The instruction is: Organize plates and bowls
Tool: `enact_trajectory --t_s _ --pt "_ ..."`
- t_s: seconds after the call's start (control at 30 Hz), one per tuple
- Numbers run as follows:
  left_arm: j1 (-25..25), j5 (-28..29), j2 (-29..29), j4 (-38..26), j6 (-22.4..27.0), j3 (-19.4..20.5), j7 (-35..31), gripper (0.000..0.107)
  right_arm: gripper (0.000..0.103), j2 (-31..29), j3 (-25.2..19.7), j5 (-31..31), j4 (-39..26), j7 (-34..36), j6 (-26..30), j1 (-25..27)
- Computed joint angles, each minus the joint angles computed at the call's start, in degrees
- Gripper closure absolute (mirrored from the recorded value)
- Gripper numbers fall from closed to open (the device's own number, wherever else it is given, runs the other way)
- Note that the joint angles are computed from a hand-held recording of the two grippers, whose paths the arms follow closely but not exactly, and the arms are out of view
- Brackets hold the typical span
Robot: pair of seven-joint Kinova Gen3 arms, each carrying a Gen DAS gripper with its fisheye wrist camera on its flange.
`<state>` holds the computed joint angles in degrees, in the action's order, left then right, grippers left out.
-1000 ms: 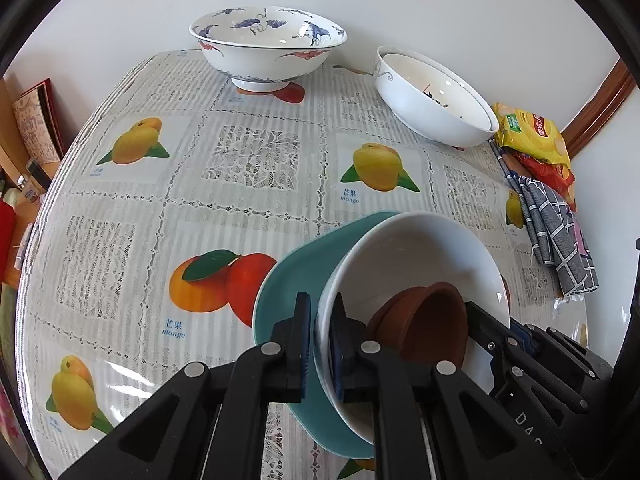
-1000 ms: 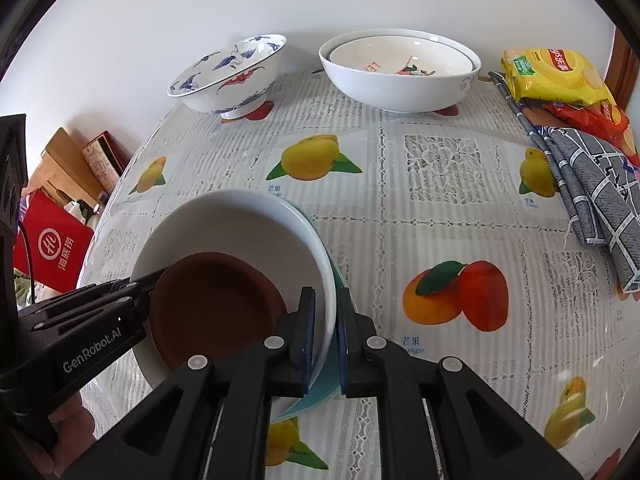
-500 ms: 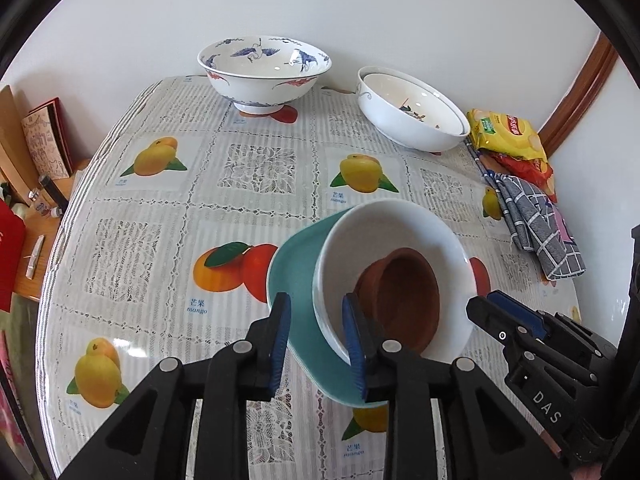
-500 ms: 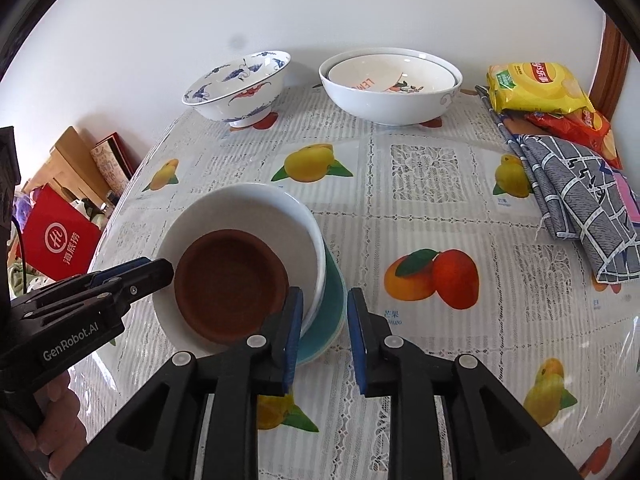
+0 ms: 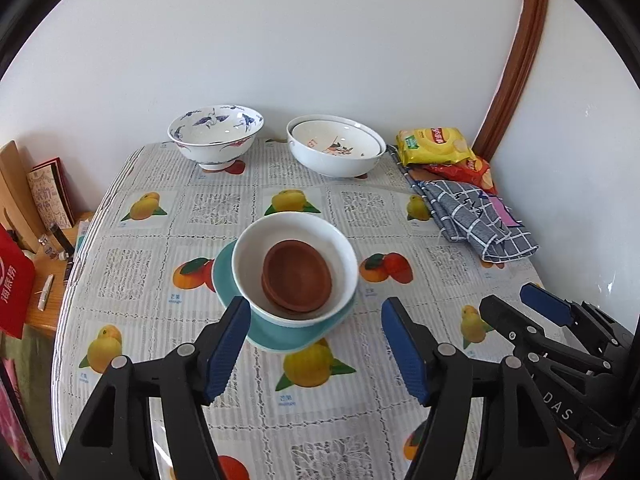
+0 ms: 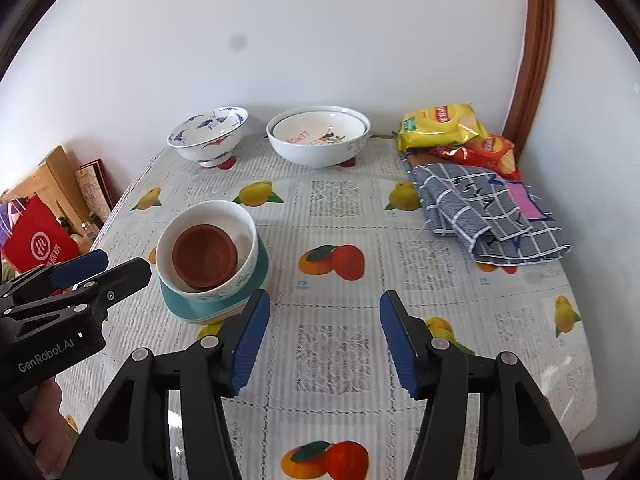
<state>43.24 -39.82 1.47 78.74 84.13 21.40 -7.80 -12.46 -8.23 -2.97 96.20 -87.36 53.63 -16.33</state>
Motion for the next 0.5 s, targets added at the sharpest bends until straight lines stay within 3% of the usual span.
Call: enact_trajectory --t_s 0.13,0.3,0.37,0.5 --pt "5.09 -5.03 3.15 -4.42 6.28 1.91 2.18 0.033 0.045 -3.58 2.91 -2.30 0.32 1.38 1.85 1.06" --pt "12.38 -9.46 6.15 -8.59 12.33 0.89 4.33 0.024 0.045 -6.94 4.79 -3.47 1.02 3.64 3.39 2.67" --pt "14.75 -10.23 6.95 -9.68 14.05 0.07 5.42 0.019 0.025 -8.26 6.14 -4.68 1.61 4.29 3.62 3.11" --pt "19.04 -12.24 8.65 -11.97 17.43 -1.37 6.73 0.013 0.014 -10.52 8.20 -6.73 2.85 6.20 4.15 3.58"
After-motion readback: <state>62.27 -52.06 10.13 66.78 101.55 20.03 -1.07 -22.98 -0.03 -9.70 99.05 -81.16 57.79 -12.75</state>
